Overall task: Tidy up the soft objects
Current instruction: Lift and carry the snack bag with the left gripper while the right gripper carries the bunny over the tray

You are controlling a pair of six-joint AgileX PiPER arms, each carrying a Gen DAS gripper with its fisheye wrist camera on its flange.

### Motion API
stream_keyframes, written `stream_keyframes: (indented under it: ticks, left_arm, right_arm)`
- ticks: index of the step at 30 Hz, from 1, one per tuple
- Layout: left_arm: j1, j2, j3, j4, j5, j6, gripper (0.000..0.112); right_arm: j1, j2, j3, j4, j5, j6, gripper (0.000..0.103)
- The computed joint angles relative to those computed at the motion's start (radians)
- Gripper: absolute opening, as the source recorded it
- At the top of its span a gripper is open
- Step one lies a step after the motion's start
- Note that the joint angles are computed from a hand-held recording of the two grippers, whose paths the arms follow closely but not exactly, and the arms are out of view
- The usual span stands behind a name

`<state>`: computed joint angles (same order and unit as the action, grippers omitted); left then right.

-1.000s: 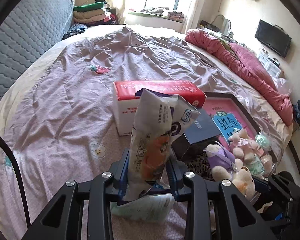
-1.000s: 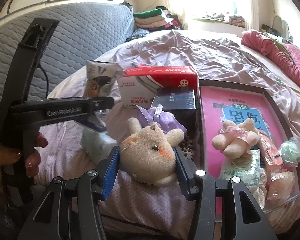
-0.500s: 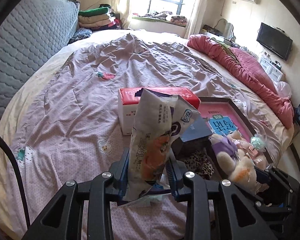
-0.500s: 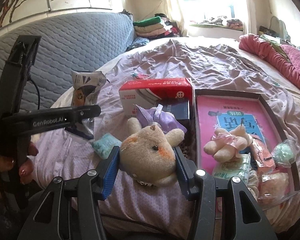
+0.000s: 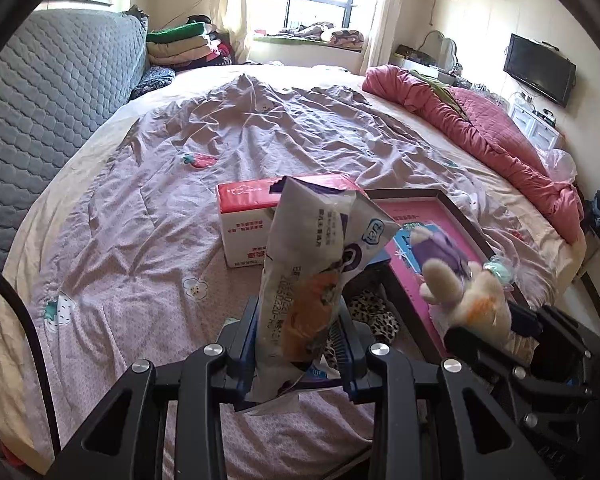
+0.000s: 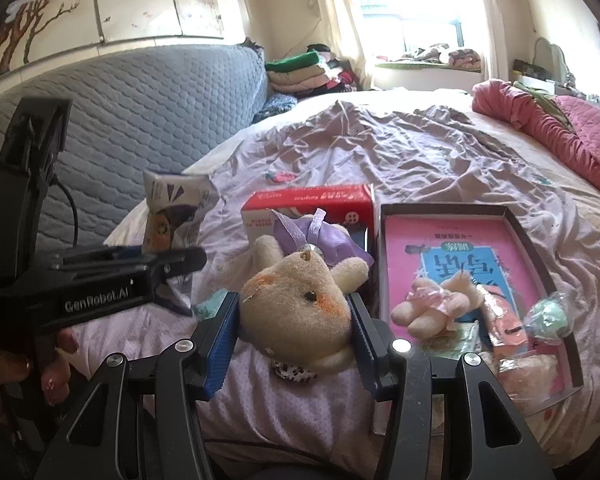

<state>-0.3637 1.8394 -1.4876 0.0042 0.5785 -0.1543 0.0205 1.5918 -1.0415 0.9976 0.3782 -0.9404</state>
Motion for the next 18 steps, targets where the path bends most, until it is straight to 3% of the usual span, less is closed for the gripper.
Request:
stream_keyframes:
  ticks: [18]
  left_arm:
    - [-0.125,-0.025,-0.112,0.083,0.133,-0.101,0.034]
  right_arm:
    - [-0.156,-0.114,-0.064,-0.092,0.125,0.088,0.054]
